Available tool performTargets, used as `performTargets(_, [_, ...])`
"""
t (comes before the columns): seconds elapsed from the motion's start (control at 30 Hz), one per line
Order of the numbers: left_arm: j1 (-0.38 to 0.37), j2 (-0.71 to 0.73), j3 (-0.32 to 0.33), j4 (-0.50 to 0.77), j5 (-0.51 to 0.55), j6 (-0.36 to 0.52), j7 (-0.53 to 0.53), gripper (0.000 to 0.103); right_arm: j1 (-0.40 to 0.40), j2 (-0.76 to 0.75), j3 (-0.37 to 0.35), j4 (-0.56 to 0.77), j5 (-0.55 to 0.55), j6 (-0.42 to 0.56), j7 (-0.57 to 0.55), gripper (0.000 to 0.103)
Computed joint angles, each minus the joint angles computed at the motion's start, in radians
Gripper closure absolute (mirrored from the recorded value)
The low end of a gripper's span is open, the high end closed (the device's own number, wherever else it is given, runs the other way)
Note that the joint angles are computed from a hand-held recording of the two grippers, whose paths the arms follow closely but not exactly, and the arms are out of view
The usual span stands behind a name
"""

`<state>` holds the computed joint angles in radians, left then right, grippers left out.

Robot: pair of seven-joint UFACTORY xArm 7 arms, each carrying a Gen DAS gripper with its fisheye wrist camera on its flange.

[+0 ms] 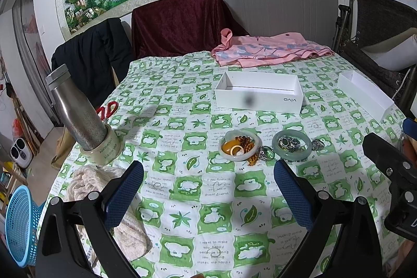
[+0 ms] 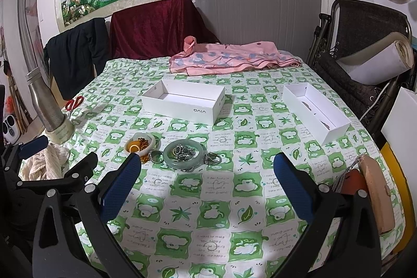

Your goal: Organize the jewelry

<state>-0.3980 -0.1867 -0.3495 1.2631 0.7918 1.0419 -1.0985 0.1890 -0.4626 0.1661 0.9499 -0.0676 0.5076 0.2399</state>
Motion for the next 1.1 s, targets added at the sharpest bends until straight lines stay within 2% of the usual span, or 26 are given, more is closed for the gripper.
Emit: performTargets(1.1, [-0.007, 0.001, 0.001, 0.003, -0.007, 0.010, 0.002, 0.005, 0.001, -0.003, 0.007, -0.002, -0.005, 0.004, 0.013, 0.007])
